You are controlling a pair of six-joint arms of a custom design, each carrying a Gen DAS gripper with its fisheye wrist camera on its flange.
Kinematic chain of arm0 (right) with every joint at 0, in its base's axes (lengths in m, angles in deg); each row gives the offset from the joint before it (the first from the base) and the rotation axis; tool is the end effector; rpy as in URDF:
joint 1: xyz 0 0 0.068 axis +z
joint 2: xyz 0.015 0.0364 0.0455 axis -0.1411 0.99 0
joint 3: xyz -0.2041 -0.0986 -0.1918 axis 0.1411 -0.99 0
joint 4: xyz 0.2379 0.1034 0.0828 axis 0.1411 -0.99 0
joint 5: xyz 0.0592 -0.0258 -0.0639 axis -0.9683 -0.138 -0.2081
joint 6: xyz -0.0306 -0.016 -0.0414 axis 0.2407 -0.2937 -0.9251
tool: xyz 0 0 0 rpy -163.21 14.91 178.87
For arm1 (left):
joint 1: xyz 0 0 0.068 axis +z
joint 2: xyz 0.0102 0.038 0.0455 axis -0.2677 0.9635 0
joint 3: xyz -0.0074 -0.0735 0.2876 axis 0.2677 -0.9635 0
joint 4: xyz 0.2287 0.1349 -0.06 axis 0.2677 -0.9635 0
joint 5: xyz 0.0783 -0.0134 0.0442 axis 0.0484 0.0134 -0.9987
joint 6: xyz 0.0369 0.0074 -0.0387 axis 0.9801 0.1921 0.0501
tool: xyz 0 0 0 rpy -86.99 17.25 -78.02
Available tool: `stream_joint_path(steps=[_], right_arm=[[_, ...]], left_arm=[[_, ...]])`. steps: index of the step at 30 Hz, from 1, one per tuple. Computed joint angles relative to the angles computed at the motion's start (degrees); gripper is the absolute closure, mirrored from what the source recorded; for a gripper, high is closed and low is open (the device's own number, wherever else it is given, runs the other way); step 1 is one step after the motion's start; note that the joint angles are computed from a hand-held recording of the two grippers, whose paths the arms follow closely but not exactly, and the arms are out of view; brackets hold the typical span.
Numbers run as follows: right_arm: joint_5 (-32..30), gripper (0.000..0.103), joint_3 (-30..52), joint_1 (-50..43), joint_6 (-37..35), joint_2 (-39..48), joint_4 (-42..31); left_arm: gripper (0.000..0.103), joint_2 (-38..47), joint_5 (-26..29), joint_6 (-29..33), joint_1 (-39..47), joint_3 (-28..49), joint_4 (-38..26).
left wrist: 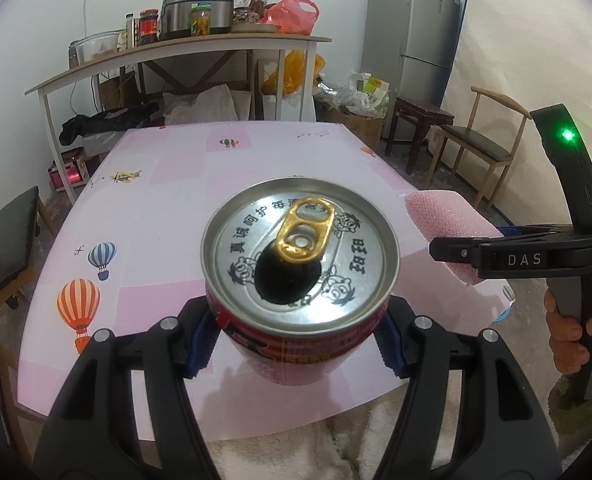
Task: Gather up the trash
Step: 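Lift the red can and pink sponge and hold them above the table, then carry the can and sponge over the wastebasket and open both grippers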
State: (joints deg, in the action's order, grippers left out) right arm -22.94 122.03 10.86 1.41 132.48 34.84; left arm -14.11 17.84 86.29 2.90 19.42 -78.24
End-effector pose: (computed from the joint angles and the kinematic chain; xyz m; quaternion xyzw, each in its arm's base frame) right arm 0.3305 0.1163 0.3503 -0.0781 0.9463 0.1123 0.2931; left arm 0.2420 0.0663 0.4062 0.0390 0.8984 -0.0600 0.4334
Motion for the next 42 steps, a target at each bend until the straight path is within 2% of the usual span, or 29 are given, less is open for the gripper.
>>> stream_joint_path(steps=[14,26,30,33,37,42], right_arm=[[-2.8,0.024,-5.2,-5.9,-1.0,-8.4,0.9],[-8.1,0.024,-10.0,-20.0,-2.4,-15.9,1.3],[-12.3,0.024,-11.1,-30.6,-2.6,-18.8,0.9],[-17.7,0.024,-11.7,-42.6,-3.4,-19.5,-0.3],[-24.7,0.024,-13.2,-59.1,-4.7,-16.5,-1.2],[-29.9,0.024,-15.8,-68.9,-4.3,-8.7,0.0]], left_arm=[[0.041,-3.0,-2.0,-1.1,-6.2,1.3,-0.8],[0.041,0.2,-5.6,-3.1,-18.9,6.7,-0.7],[0.041,4.3,-5.6,-3.6,-24.1,11.7,-1.9],[0.041,9.2,-4.1,-4.5,-28.3,17.7,-3.6],[0.041,17.6,-4.1,-4.5,-35.4,27.3,-6.2],[0.041,32.2,-4.1,-5.1,-43.7,44.0,-14.4]])
